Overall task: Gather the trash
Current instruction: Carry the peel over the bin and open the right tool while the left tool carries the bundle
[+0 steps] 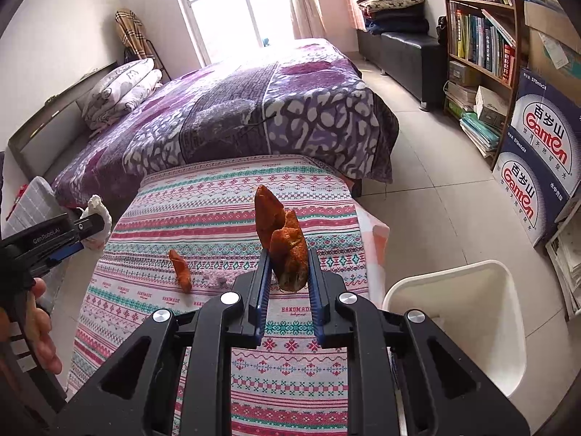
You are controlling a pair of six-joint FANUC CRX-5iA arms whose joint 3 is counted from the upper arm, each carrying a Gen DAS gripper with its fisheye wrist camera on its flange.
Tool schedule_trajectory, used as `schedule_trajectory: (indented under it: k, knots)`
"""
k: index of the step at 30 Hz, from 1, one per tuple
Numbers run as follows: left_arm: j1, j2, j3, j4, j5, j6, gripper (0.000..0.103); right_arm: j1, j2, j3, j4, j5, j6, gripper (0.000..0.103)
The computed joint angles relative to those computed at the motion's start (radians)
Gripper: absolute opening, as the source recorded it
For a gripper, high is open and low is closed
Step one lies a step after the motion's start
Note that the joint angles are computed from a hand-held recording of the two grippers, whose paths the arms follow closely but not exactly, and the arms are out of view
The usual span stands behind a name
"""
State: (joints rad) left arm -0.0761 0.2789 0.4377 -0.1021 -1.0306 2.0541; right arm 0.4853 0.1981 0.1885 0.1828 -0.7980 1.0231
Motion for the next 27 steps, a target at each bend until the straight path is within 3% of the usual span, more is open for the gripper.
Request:
schedule_trajectory:
  k: [15,27]
  knots:
    - [-0.089,0.066,0.087,-0.009,-0.024,-0.023,0.049,-0.087,-0.048,-0.047,0.026,0.005,-0.088,0.019]
    - [-0.177,0.133,0.171,-0.018,-0.051,-0.069,0.049,-0.195,-0.065,-0.055,0.017,-0.05,-0.194,0.019]
